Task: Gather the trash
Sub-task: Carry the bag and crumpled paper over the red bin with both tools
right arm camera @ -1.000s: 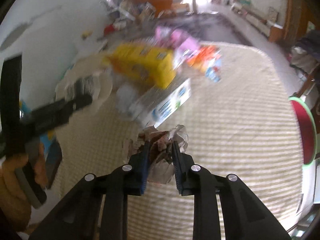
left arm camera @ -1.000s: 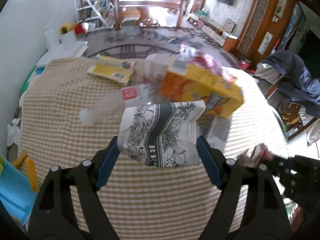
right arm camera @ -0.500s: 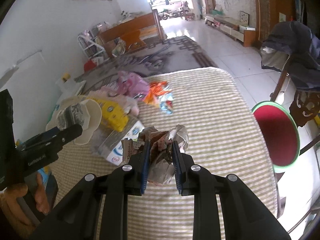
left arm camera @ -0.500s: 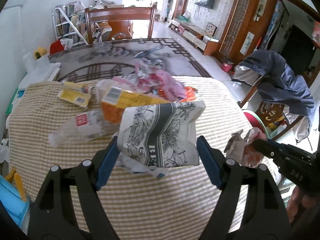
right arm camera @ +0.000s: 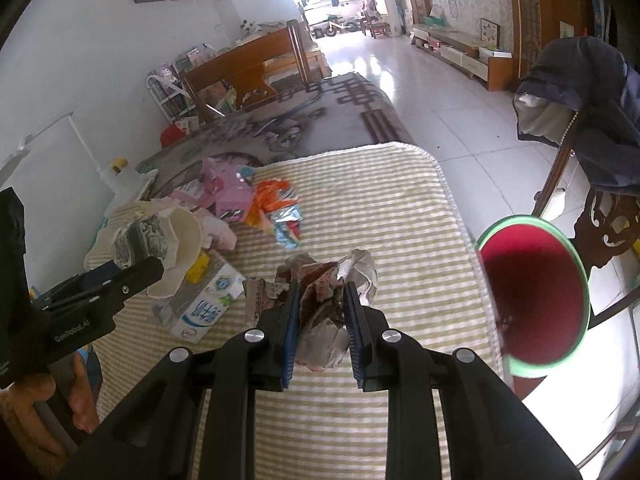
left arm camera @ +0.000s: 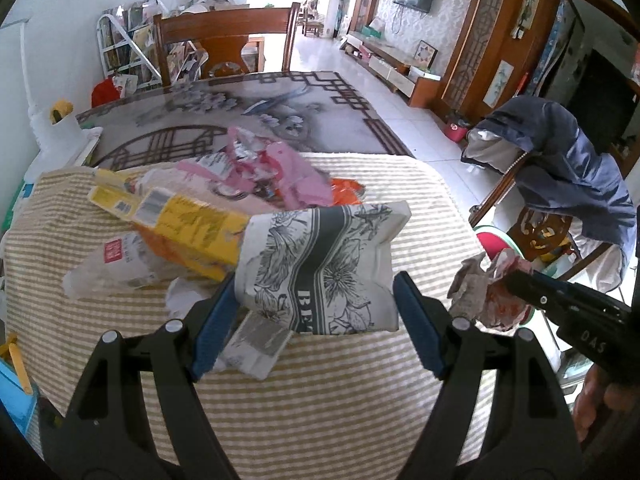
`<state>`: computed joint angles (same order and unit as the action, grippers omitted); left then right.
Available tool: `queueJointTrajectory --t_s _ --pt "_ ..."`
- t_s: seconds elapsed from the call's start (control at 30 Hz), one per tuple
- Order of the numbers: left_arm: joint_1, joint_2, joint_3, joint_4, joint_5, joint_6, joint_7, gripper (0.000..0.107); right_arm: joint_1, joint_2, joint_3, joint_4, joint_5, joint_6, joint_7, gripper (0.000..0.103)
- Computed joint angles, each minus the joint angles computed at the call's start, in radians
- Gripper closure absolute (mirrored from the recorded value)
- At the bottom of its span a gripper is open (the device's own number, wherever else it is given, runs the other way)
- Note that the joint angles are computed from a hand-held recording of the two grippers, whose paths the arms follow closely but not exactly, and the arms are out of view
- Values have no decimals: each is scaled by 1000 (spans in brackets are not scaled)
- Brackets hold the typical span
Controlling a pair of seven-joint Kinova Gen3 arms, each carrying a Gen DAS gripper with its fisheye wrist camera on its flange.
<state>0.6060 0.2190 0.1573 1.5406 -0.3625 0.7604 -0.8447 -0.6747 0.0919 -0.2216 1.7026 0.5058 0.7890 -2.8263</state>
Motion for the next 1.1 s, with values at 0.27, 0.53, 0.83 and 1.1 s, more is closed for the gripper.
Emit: queueJointTrajectory --t_s 0.27,0.53,0.83,1.1 --pt "77 87 -10 -129 -43 61 31 32 96 -56 20 74 -74 -75 93 82" --pt "138 179 -28 -286 -33 128 -4 32 198 -105 30 142 -154 -133 173 82" --pt "171 309 -22 -479 69 172 -113 32 320 -180 48 235 -196 -144 195 81" --pt "215 472 -21 -729 172 283 -260 32 442 -245 77 315 -261 -142 236 81"
